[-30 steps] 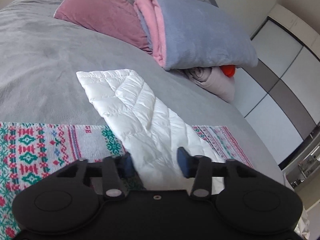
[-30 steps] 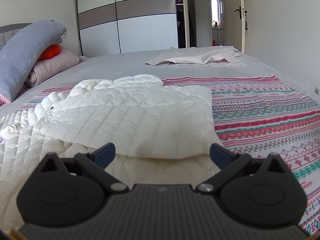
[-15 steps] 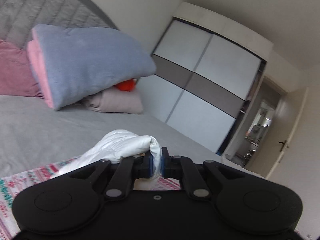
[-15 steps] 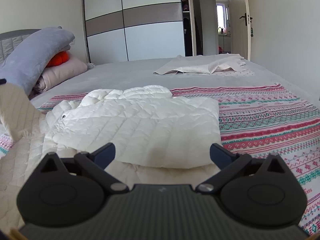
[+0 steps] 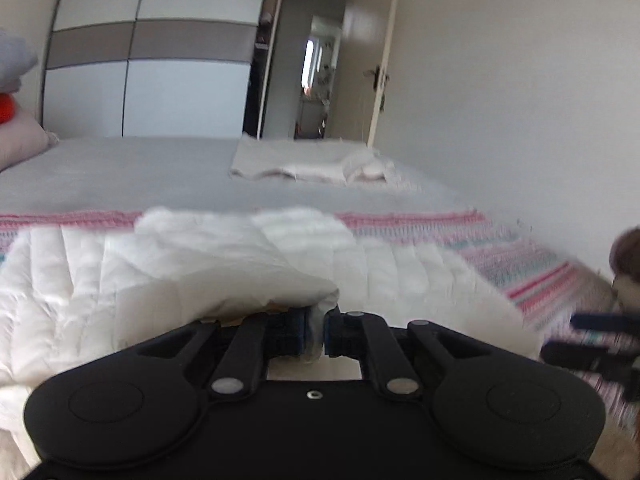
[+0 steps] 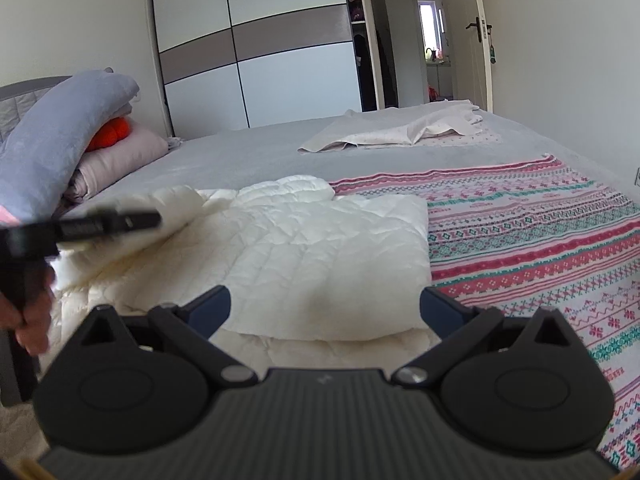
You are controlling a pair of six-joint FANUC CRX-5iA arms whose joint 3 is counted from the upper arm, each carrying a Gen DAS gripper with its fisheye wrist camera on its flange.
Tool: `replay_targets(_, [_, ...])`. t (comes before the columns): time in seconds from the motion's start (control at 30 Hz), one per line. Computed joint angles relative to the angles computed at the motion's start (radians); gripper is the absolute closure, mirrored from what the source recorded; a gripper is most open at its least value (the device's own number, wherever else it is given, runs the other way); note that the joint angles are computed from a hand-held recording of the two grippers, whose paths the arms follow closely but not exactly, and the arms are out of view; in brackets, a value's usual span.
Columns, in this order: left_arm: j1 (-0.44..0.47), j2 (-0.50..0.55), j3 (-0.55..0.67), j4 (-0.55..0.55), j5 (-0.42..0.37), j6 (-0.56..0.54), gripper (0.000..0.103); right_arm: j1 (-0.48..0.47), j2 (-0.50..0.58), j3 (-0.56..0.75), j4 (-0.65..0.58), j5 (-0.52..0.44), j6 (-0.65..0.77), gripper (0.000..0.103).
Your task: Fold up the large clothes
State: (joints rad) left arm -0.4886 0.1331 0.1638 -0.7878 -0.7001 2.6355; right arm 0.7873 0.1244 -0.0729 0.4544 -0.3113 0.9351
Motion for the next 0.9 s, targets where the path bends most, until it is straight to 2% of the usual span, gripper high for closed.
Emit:
replay_targets(0.07, [0.004,0.034,-0.005,0.040,-0.035,-0.007,0.090,0.001,-0.001,0.004,-0.013,-0.004,0.011,0.001])
replay_targets(0.17, [0.041,-0.006,-0.062,0.100,0.027,0.031,0.087,0.005,-0.004,0.005,-0.031,-0.004,0.034,0.001])
replay_targets(0.2, [0.056,-0.022,-0.073,0.153,0.035,0.010,0.076,0.007,-0.004,0.004,-0.030,-0.004,0.038,0.001])
replay_targets(0.23, [0.076,-0.041,-0.091,0.228,0.049,-0.042,0.057,0.008,-0.002,0.003,-0.021,-0.003,0.038,0.001])
replay_targets(0.27, [0.088,-0.065,-0.111,0.291,0.061,-0.100,0.048,0.010,-0.002,0.000,-0.007,-0.004,0.032,0.001])
replay_targets(0.3, [0.085,-0.088,-0.126,0.303,0.058,-0.117,0.034,0.011,-0.002,-0.007,0.012,-0.001,0.019,0.001])
replay_targets(0.33, [0.066,-0.112,-0.132,0.271,0.034,-0.095,0.026,0.013,-0.003,-0.010,0.023,0.000,0.011,0.001])
replay_targets(0.4, [0.016,-0.176,-0.161,0.173,-0.020,0.002,0.023,0.021,-0.004,-0.004,0.006,-0.011,0.029,0.001])
replay_targets(0.5, [-0.027,-0.273,-0.232,0.072,-0.074,0.169,0.023,0.049,0.000,0.051,-0.100,-0.067,0.145,0.001])
replay_targets(0.57, [-0.024,-0.297,-0.220,0.052,-0.170,0.196,0.023,0.078,0.001,0.038,-0.010,-0.056,0.090,0.001])
replay_targets(0.6, [-0.032,-0.312,-0.220,0.008,-0.212,0.251,0.023,0.093,0.003,0.036,0.028,-0.051,0.072,0.001])
replay_targets(0.67, [-0.037,-0.350,-0.248,-0.068,-0.252,0.360,0.023,0.136,0.025,0.072,0.049,-0.076,0.081,0.001])
replay_targets(0.73, [-0.044,-0.356,-0.262,-0.128,-0.328,0.442,0.025,0.185,0.072,0.144,0.054,-0.135,0.124,0.001])
replay_targets(0.8, [-0.030,-0.344,-0.266,-0.136,-0.392,0.465,0.026,0.227,0.129,0.224,0.036,-0.182,0.214,0.001])
replay_targets(0.9, [0.009,-0.342,-0.291,-0.111,-0.403,0.460,0.037,0.277,0.223,0.294,0.150,-0.208,0.226,0.001])
